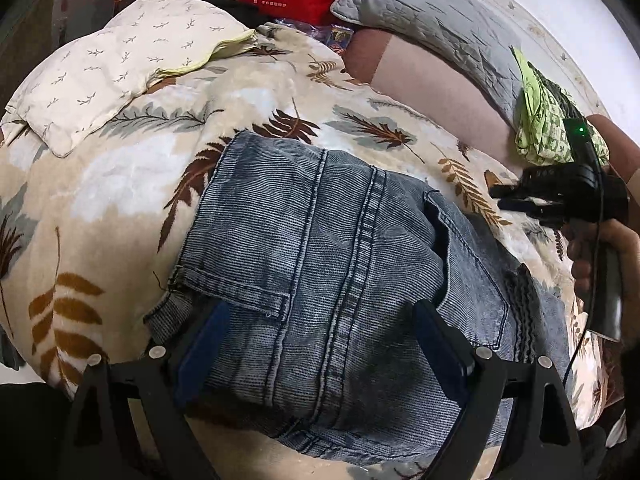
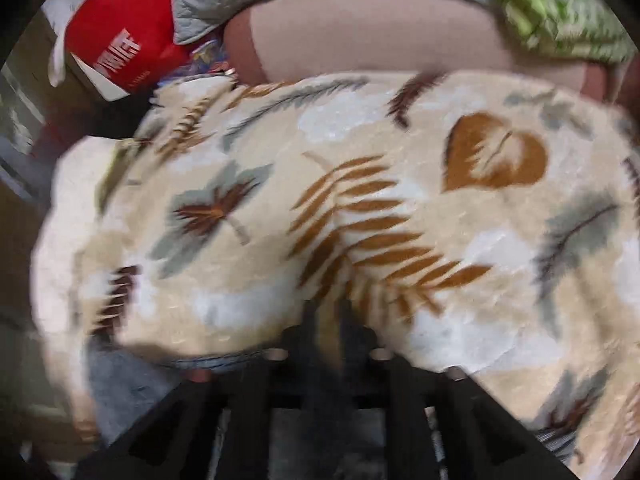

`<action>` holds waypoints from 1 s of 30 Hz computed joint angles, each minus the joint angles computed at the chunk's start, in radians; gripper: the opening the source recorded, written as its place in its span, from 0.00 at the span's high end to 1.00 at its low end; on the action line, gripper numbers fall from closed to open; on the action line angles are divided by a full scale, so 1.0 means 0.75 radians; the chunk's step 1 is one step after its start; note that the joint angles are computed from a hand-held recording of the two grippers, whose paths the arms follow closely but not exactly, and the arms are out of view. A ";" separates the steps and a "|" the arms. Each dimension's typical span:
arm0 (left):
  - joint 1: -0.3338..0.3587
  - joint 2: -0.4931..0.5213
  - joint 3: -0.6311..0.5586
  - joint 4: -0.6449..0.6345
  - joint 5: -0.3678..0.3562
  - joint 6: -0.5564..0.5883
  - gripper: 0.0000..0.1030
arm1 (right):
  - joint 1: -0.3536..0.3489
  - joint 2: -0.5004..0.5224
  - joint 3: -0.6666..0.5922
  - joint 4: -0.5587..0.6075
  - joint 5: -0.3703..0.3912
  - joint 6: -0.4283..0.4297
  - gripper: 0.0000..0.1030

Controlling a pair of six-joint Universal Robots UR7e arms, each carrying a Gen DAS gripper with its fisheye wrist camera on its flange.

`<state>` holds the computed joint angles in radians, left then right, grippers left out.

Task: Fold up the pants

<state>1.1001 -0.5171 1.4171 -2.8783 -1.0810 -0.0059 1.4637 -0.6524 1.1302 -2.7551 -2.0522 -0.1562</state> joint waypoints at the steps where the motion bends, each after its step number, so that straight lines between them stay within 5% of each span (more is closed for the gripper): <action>1: 0.000 0.001 -0.001 0.001 0.001 -0.001 0.11 | -0.001 -0.004 -0.005 0.048 0.024 0.012 0.29; 2: 0.000 0.001 -0.002 0.001 0.003 -0.003 0.11 | 0.001 -0.004 -0.001 0.064 0.021 0.010 0.22; 4: 0.000 0.001 -0.003 0.002 0.002 -0.001 0.11 | 0.007 0.016 -0.011 0.065 0.005 -0.049 0.28; 5: 0.000 0.001 -0.002 0.001 0.001 0.000 0.11 | 0.011 0.045 -0.052 0.132 -0.034 -0.062 0.41; 6: 0.000 0.001 -0.002 0.001 -0.001 0.003 0.11 | 0.011 0.071 -0.090 0.209 -0.055 -0.039 0.86; 7: 0.002 0.000 -0.003 0.002 -0.005 0.004 0.11 | 0.010 0.093 -0.114 0.238 -0.087 -0.030 0.90; 10: 0.002 0.002 -0.003 -0.002 -0.003 0.012 0.11 | 0.016 0.120 -0.117 0.155 -0.153 -0.069 0.92; 14: -0.005 0.007 0.000 -0.013 0.019 0.024 0.11 | 0.059 0.153 -0.080 -0.216 -0.351 -0.191 0.90; 17: -0.007 0.010 0.002 -0.020 0.029 0.027 0.11 | 0.049 0.009 0.116 -0.217 -0.159 -0.075 0.86; 22: -0.014 0.013 0.007 -0.033 0.051 0.034 0.11 | 0.055 -0.122 0.381 -0.079 0.086 -0.035 0.82; 25: -0.016 -0.007 0.023 -0.070 0.046 0.006 0.11 | 0.048 -0.108 0.438 0.060 0.080 -0.043 0.80; 30: -0.038 -0.028 0.050 -0.210 0.151 0.052 0.11 | 0.107 -0.141 0.518 -0.067 -0.003 -0.159 0.80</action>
